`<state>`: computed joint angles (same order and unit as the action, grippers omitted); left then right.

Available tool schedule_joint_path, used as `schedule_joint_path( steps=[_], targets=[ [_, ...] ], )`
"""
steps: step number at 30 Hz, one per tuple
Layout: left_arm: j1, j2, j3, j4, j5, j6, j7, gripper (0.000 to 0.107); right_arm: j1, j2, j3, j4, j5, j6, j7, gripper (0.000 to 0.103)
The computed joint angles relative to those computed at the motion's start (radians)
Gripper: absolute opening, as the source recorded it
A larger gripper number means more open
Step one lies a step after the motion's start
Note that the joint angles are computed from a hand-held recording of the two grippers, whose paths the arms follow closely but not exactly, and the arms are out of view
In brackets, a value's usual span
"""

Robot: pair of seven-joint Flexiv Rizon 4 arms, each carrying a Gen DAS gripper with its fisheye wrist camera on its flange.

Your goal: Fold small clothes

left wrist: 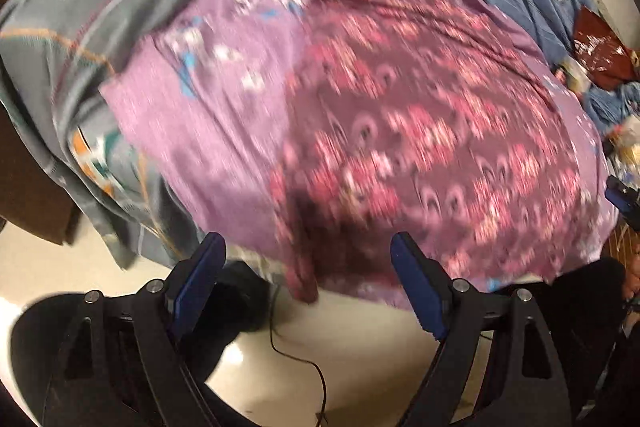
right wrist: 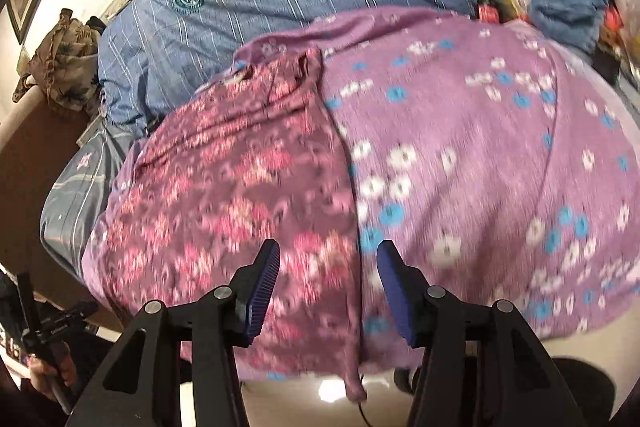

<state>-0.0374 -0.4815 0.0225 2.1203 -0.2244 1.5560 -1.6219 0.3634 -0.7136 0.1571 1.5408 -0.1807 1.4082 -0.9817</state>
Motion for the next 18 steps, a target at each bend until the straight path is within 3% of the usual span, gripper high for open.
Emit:
schedule_joint_path(
  steps=[5, 8, 11, 14, 18],
  targets=[
    [0.173, -0.013, -0.217, 0.065, -0.043, 0.07, 0.09, 0.048, -0.015, 0.028, 0.024, 0.066, 0.012, -0.007, -0.019, 0.054],
    [0.306, -0.044, -0.361, 0.089, -0.056, 0.133, 0.102, 0.043, -0.032, 0.031, 0.047, 0.086, 0.03, -0.022, -0.03, 0.054],
    [0.33, -0.071, -0.372, 0.082, -0.037, 0.155, 0.075, 0.043, -0.044, 0.026, 0.068, 0.086, 0.05, -0.049, -0.042, 0.054],
    [0.306, -0.081, -0.331, 0.063, -0.034, 0.101, 0.06, 0.044, -0.046, 0.021, 0.076, 0.081, 0.066, -0.06, -0.049, 0.054],
    [0.379, -0.106, -0.407, 0.075, -0.051, 0.087, 0.069, 0.044, -0.052, 0.009, 0.091, 0.064, 0.082, -0.084, -0.073, 0.054]
  ],
)
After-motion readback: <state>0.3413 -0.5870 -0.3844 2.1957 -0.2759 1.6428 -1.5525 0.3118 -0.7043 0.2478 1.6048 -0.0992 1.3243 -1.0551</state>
